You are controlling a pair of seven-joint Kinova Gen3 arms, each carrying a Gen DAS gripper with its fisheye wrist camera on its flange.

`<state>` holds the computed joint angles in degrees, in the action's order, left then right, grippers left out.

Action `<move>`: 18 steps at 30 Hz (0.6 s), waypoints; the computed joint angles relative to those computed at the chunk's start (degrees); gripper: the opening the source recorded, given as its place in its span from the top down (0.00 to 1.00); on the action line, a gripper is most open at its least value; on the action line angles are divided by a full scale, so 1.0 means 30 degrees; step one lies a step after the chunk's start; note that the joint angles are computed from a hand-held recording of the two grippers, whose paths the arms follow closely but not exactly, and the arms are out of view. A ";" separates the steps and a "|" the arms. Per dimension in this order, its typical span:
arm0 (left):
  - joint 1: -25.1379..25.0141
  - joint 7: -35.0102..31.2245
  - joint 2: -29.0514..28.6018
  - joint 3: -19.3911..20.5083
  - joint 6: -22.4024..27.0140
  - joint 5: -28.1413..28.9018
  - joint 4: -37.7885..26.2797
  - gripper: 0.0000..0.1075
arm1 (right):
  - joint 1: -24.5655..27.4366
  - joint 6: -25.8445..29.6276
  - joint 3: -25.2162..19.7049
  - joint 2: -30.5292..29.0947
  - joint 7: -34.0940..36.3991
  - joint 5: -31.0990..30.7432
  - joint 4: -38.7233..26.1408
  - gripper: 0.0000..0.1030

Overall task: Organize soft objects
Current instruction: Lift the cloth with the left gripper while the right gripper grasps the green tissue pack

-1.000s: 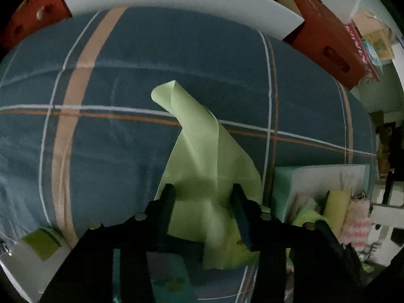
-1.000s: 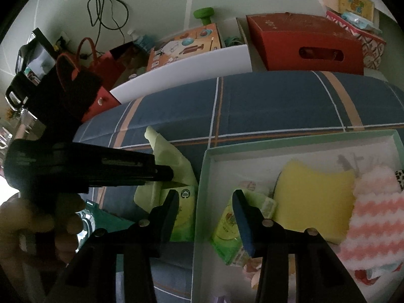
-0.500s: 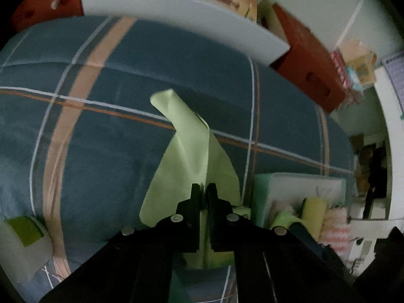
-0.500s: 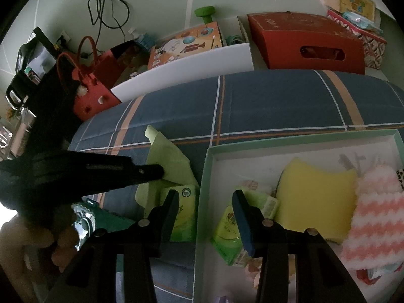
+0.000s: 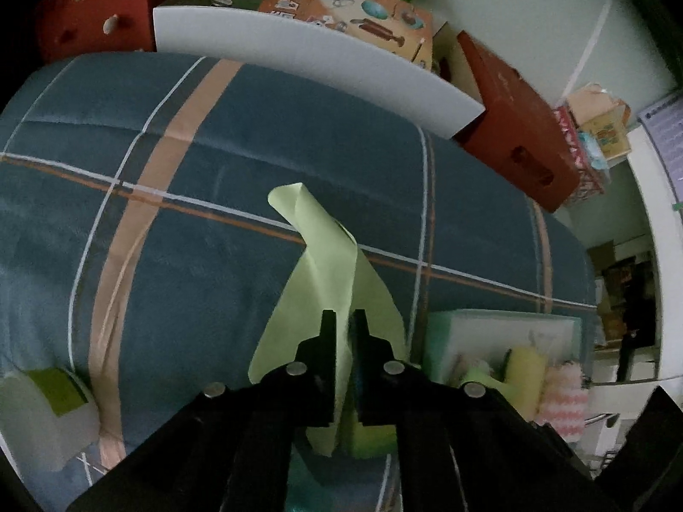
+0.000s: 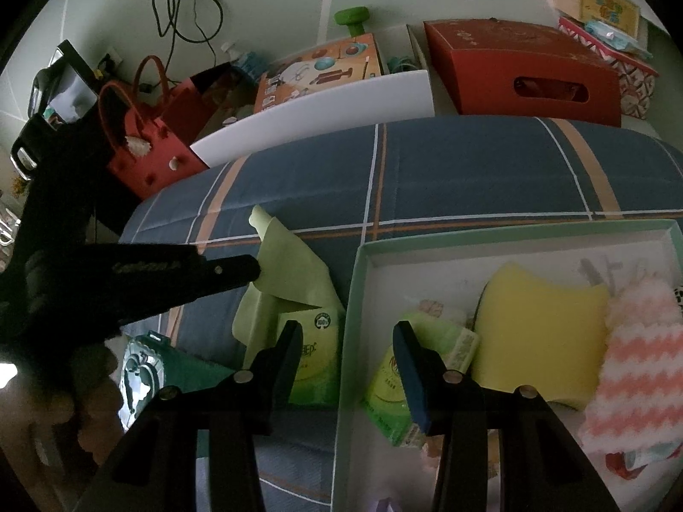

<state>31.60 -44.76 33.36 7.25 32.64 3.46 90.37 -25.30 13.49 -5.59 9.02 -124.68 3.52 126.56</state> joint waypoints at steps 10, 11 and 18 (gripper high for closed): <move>0.0251 -0.0761 0.2618 0.0192 0.3915 -0.0436 -0.3789 0.66 | 0.0526 -0.0064 -0.0411 0.0057 0.0870 -0.0794 0.0005 0.54; 0.0315 -0.0825 0.2846 0.0144 0.4243 -0.0461 -0.4099 0.66 | 0.0648 -0.0086 -0.0496 0.0065 0.1040 -0.0947 0.0010 0.54; 0.0852 -0.1341 0.3954 -0.0066 0.6206 -0.0904 -0.6279 0.90 | 0.0806 -0.0149 -0.0561 0.0091 0.1596 -0.1497 0.0031 0.54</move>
